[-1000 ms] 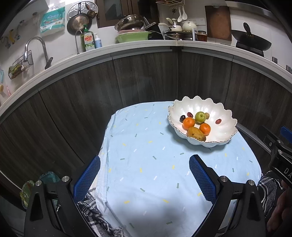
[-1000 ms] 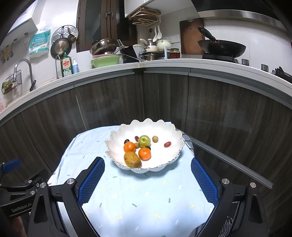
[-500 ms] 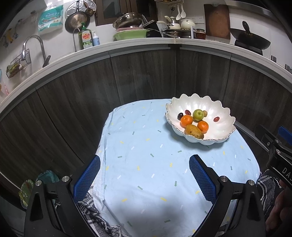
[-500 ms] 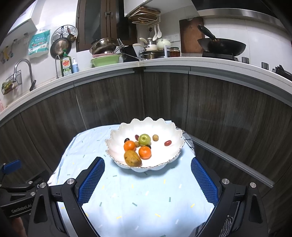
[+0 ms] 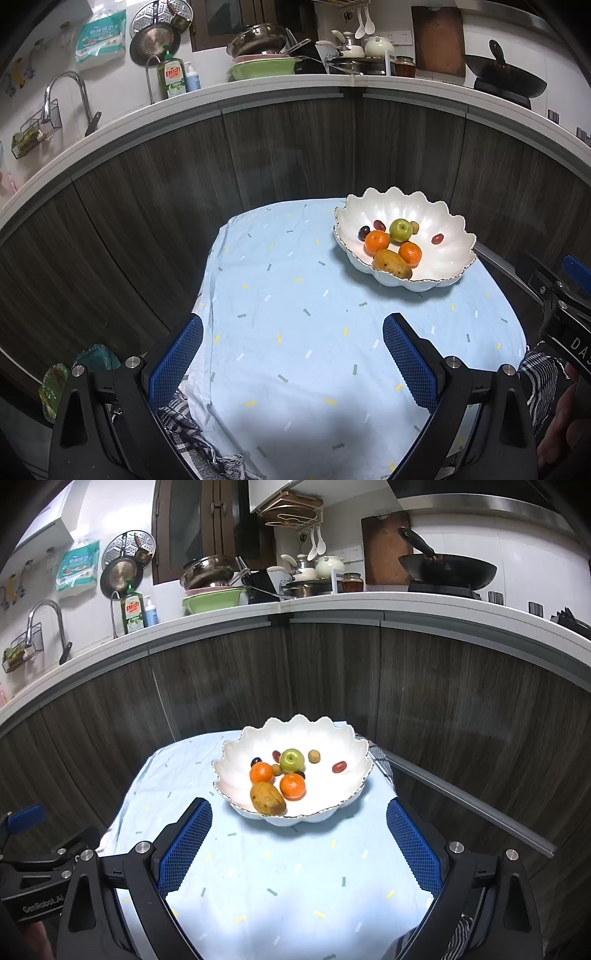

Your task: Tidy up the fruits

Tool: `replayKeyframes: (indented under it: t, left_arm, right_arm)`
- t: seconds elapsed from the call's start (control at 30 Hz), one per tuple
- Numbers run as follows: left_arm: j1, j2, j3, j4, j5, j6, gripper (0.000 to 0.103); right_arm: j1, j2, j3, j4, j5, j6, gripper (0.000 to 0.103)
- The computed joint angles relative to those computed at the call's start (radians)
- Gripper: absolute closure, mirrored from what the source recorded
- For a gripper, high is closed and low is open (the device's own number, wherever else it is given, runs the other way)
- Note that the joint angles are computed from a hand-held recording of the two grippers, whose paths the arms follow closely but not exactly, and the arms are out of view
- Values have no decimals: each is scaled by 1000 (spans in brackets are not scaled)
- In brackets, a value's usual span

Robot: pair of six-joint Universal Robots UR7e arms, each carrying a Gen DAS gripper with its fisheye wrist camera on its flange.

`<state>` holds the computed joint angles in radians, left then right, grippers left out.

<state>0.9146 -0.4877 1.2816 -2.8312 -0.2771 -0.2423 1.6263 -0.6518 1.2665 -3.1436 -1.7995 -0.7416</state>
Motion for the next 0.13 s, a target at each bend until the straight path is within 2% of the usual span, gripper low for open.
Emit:
replayKeyframes:
  t: [0.13]
  left_arm:
    - [0,4,-2,-27,4,25,4]
  right_arm:
    - [-1,-1,2,2,0,0,7]
